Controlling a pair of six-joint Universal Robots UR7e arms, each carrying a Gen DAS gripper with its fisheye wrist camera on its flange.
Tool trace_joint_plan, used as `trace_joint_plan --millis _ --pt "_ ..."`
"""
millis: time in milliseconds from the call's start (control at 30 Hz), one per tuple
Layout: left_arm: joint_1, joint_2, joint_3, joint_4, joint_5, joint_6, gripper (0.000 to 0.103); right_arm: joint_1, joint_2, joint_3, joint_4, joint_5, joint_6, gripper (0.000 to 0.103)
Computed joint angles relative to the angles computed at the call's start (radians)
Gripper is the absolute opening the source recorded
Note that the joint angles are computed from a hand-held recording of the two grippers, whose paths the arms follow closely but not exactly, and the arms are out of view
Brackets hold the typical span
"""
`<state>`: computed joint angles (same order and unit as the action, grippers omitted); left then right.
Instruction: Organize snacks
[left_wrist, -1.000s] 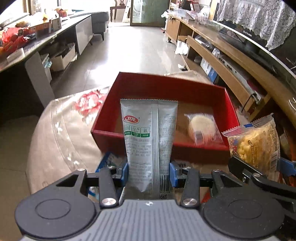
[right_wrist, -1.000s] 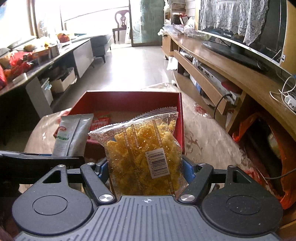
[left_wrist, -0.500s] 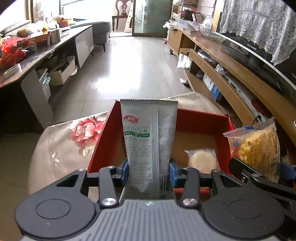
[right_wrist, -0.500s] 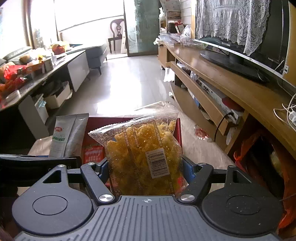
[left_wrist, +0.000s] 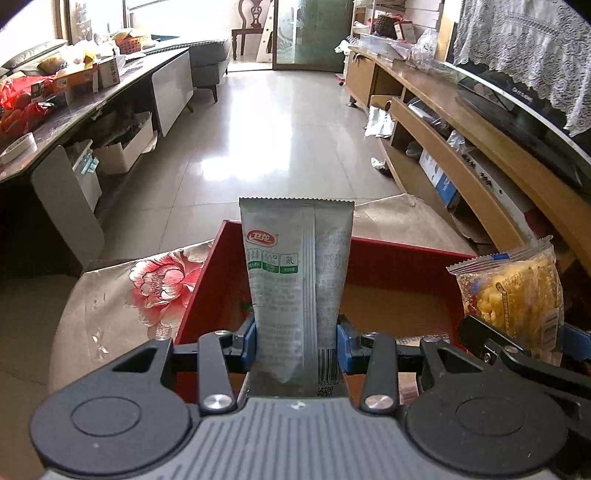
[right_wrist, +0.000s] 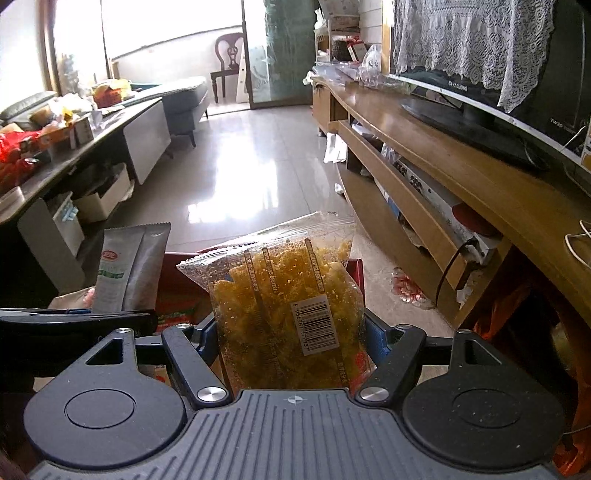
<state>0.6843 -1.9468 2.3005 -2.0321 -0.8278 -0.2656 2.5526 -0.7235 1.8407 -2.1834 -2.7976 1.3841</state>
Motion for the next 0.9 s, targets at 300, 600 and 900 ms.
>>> trace_joint_plan --millis 300,600,900 --pt "0.037 0.049 -0.001 -0.032 0.007 0.016 0.041 -0.033 0.013 0.005 -0.075 0.022 -0.071 0.079" --pt "0.064 0.073 0.002 -0.037 0.009 0.019 0.041 -0.053 0.028 -0.006 -0.086 0.047 -0.095 0.079" --pt "0.088 0.092 0.010 -0.056 0.019 0.032 0.041 -0.066 0.040 -0.013 -0.080 0.068 -0.097 0.079"
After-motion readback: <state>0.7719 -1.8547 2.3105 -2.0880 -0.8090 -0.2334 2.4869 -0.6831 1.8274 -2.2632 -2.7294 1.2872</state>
